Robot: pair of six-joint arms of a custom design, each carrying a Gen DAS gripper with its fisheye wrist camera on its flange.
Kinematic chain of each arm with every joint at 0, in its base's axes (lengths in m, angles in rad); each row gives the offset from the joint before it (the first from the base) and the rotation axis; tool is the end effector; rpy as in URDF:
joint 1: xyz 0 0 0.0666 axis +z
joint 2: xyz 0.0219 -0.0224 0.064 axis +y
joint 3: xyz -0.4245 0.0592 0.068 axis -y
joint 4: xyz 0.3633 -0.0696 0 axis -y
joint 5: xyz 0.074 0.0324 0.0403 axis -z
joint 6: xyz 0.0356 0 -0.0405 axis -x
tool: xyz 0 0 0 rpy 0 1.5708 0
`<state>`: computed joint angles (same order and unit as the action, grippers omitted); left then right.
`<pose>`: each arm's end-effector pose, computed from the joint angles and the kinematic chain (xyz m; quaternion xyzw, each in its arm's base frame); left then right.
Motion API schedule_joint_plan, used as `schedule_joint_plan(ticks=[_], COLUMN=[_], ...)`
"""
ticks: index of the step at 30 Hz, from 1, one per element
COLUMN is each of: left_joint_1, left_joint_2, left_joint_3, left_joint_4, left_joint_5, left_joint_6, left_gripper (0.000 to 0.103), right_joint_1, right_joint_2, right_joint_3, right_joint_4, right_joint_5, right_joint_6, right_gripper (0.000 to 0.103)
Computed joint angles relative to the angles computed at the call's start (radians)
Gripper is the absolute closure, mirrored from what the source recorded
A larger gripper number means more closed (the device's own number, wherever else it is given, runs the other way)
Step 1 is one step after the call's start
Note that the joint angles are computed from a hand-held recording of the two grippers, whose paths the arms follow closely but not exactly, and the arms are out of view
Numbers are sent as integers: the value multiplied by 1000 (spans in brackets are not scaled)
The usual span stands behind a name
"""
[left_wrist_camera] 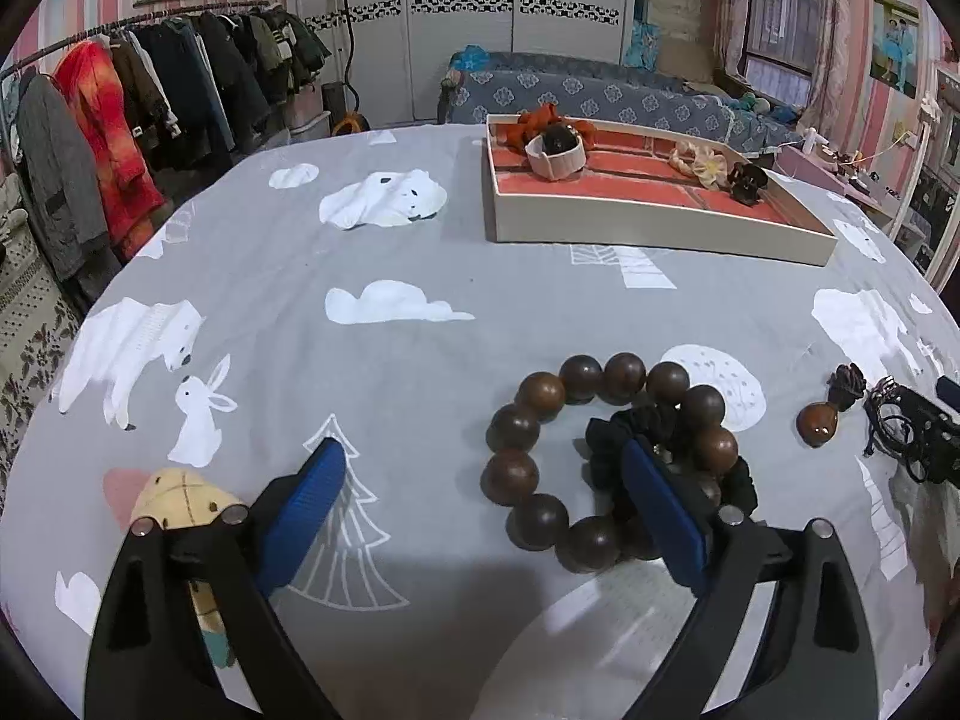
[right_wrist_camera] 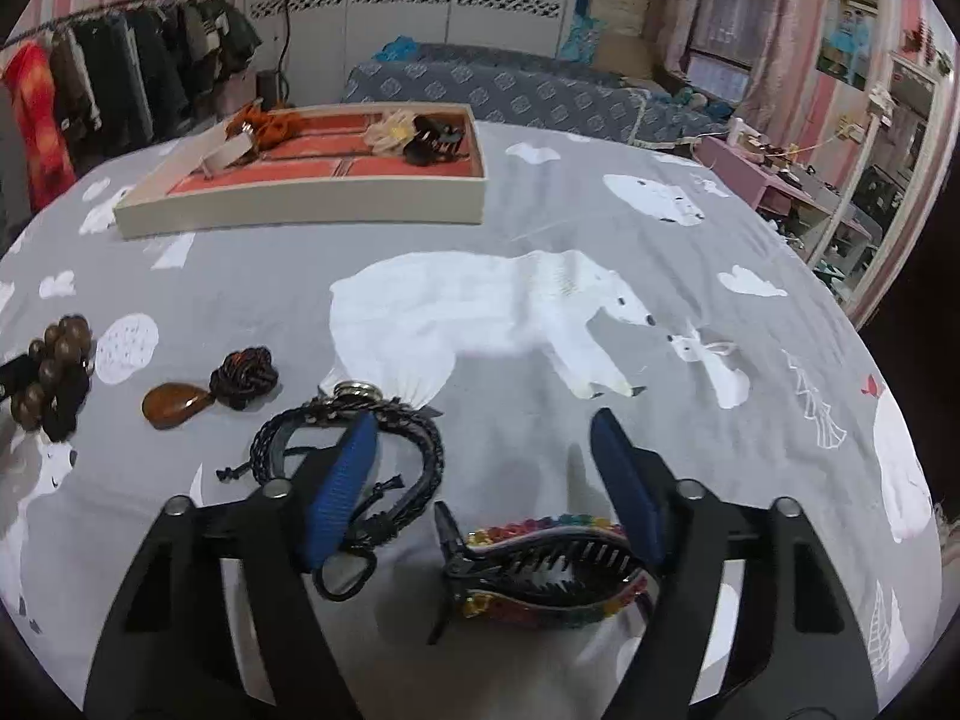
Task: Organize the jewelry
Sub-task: 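Move the left tool to the wooden bead bracelet while the right tool reaches the braided bracelet, then grasp the wooden bead bracelet with the left tool while the right tool grasps the braided bracelet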
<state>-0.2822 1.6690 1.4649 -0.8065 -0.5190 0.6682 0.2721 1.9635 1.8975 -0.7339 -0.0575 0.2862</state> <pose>0.5259 -0.1345 0.3838 -0.2478 0.8980 0.0970 0.3504 0.6602 0.1859 0.3941 -0.2656 0.8874 0.0240 0.3760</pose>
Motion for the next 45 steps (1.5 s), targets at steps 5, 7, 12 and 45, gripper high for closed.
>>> schedule_joint_plan(ticks=[5, 7, 12, 45], left_joint_1=[9, 17, 28, 0], left_joint_2=[-3, 3, 18, 4], left_joint_3=[-6, -2, 13, 25], left_joint_4=[16, 9, -19, 37], left_joint_5=[28, 59, 85, 49], left_joint_6=[-5, -4, -2, -108], left_gripper=[27, 33, 45, 83], right_joint_1=[4, 2, 4, 7], right_joint_2=[23, 35, 47, 11], right_joint_3=[36, 56, 77, 47], right_joint_4=[-52, -77, -102, -16], right_joint_5=[-3, -14, -25, -102], right_joint_6=[13, 15, 16, 30], right_gripper=[48, 51, 54, 97])
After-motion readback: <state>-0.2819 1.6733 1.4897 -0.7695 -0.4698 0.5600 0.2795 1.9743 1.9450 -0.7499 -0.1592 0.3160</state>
